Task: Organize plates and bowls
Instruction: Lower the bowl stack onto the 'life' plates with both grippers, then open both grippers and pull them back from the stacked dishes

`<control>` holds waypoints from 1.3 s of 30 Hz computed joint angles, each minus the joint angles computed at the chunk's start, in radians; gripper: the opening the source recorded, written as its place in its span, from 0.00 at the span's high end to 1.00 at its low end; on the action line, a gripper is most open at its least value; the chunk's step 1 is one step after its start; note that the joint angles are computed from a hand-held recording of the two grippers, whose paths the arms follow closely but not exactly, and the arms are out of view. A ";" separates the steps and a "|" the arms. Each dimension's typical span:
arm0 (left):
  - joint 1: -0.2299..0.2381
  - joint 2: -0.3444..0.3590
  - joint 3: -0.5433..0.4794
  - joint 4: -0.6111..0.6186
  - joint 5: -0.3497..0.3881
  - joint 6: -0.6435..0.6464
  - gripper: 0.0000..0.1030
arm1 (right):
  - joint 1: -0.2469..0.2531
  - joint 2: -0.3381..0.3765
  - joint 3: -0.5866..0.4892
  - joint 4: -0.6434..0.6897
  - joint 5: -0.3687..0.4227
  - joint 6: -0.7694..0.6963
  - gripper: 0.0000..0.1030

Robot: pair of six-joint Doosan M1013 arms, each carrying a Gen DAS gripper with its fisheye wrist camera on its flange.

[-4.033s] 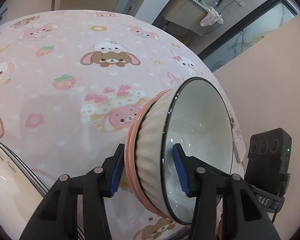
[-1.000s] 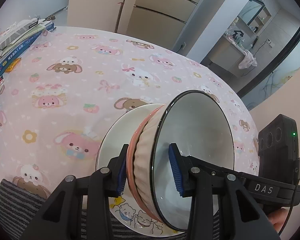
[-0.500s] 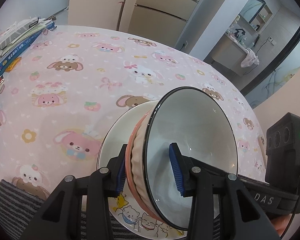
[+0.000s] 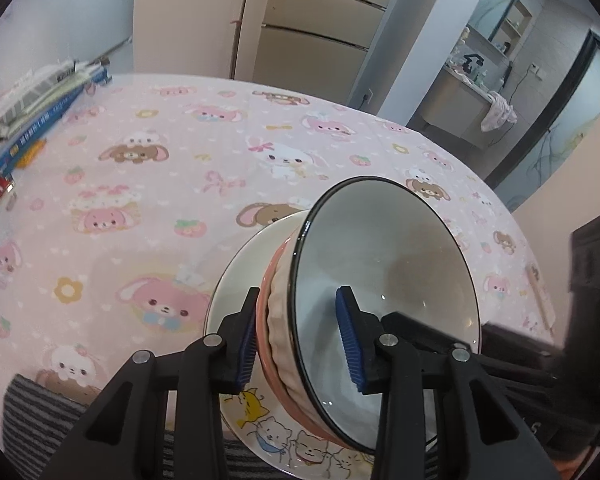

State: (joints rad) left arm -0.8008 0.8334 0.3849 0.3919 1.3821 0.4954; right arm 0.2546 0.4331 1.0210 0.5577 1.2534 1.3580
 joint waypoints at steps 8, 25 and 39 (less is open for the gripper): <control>0.001 -0.094 0.178 0.034 -0.168 -0.038 0.66 | -0.003 -0.012 0.014 -0.013 -0.038 -0.029 0.67; -0.146 -0.251 0.358 0.659 -0.196 -0.127 0.66 | -0.064 -0.168 0.107 0.094 -0.207 -0.142 0.51; -0.245 -0.299 0.513 1.060 -0.166 -0.277 0.00 | -0.022 -0.387 0.407 0.311 -0.778 -0.515 0.00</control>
State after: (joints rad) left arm -1.0458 0.5345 0.8980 1.4523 1.2164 0.2188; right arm 0.2330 0.0462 1.4278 0.8690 0.4754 0.8425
